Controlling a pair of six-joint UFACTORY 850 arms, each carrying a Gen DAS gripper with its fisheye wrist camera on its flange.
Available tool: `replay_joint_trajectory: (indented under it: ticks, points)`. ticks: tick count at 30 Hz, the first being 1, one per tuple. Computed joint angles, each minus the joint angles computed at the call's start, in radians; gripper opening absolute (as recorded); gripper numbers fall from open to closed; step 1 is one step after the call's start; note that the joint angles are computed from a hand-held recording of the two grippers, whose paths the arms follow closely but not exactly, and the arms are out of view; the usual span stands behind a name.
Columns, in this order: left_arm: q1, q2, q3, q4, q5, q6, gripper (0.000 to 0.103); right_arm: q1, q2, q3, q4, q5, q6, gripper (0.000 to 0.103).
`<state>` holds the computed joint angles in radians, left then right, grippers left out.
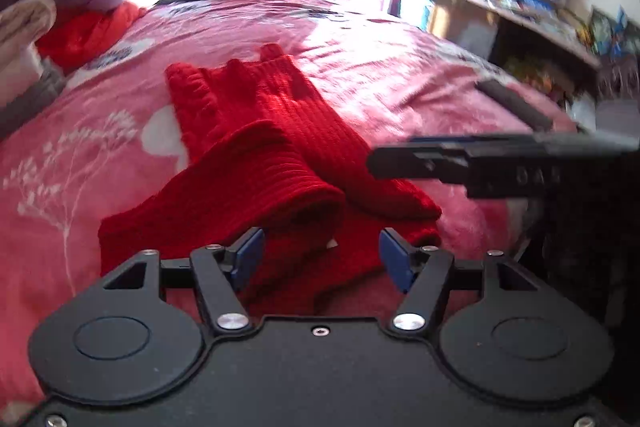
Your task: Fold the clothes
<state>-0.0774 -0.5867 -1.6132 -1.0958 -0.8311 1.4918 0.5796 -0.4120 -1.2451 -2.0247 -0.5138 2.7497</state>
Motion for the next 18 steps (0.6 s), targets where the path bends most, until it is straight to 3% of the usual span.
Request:
replay_joint_trajectory:
  ticks: [6, 15, 18]
  points:
    - [0.063, -0.13, -0.173, 0.005, -0.113, -0.538, 0.055, 0.015, -0.042, -0.062, 0.046, 0.03, -0.163, 0.064]
    - [0.053, -0.209, -0.242, -0.054, -0.054, -0.749, 0.04, 0.025, -0.101, -0.136, 0.155, 0.07, -0.393, 0.053]
    - [0.045, -0.232, -0.279, -0.068, -0.008, -0.769, 0.031, 0.026, -0.115, -0.149, 0.192, 0.074, -0.442, 0.05]
